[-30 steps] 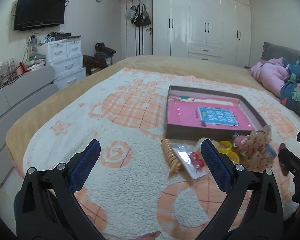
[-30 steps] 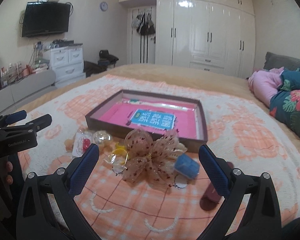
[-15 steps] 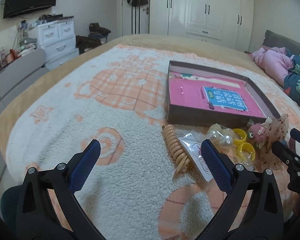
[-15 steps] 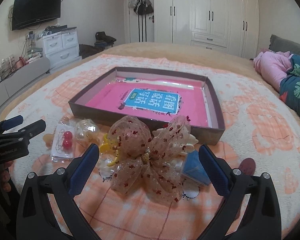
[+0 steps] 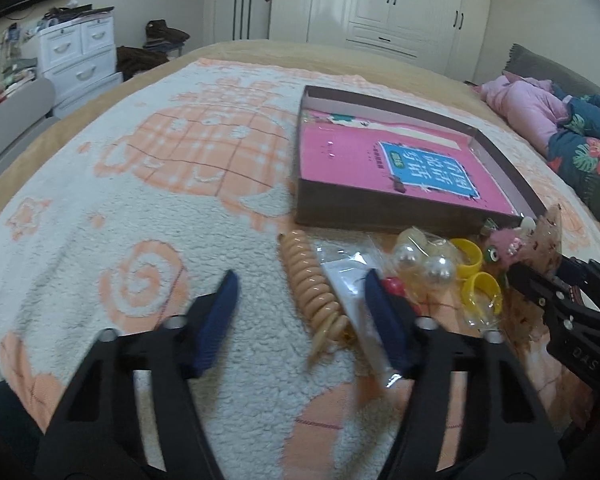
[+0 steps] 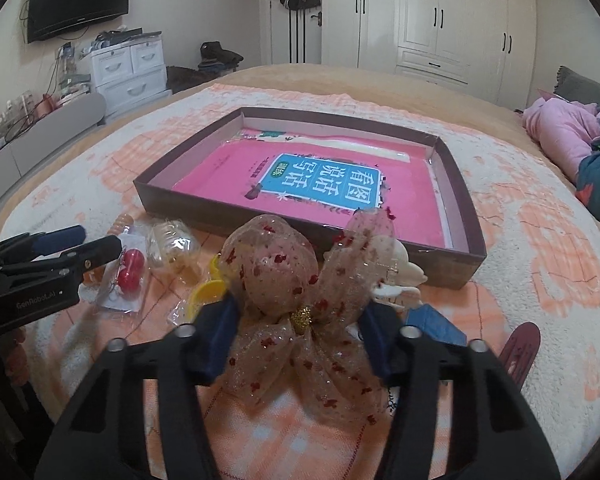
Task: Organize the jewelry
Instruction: 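Grasp the orange coiled hair tie with the left tool while the right tool grasps the pink polka-dot bow, then carry the hair tie into the box and open the left tool while the right tool drops the bow there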
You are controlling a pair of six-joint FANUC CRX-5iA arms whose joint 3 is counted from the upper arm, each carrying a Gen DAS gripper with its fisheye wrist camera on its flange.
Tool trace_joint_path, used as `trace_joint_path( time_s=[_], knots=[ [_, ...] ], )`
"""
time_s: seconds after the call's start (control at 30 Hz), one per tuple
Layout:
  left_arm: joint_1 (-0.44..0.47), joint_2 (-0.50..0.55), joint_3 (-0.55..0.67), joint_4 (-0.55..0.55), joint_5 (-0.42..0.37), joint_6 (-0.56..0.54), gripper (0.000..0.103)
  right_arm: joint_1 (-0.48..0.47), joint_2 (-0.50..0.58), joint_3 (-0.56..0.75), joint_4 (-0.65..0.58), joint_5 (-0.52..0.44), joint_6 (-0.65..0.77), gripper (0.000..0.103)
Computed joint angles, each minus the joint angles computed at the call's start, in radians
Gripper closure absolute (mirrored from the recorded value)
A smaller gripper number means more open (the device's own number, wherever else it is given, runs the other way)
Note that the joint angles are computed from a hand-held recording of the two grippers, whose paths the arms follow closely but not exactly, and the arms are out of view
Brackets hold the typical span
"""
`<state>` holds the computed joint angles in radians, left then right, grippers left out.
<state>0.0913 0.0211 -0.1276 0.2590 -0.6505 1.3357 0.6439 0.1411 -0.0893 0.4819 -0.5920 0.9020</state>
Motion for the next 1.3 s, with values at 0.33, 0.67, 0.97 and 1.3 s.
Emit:
trace_joint_path(
  time_s=[0.33, 0.67, 0.97, 1.3],
  knots=[
    [0.010, -0.016, -0.038, 0.101, -0.006, -0.106, 0.090, -0.005, -0.033, -0.020, -0.037, 0.034, 0.039, 0.077],
    [0.009, -0.065, -0.061, 0.172, 0.024, -0.174, 0.091, -0.030, -0.098, -0.058, -0.043, 0.076, -0.004, 0.078],
    [-0.028, -0.018, 0.007, 0.180, 0.039, -0.183, 0.091, -0.084, -0.133, -0.082, 0.030, 0.115, -0.097, 0.078],
    [-0.066, 0.109, 0.158, 0.152, 0.034, -0.136, 0.091, -0.156, -0.078, 0.021, -0.016, 0.108, -0.051, 0.078]
  ],
)
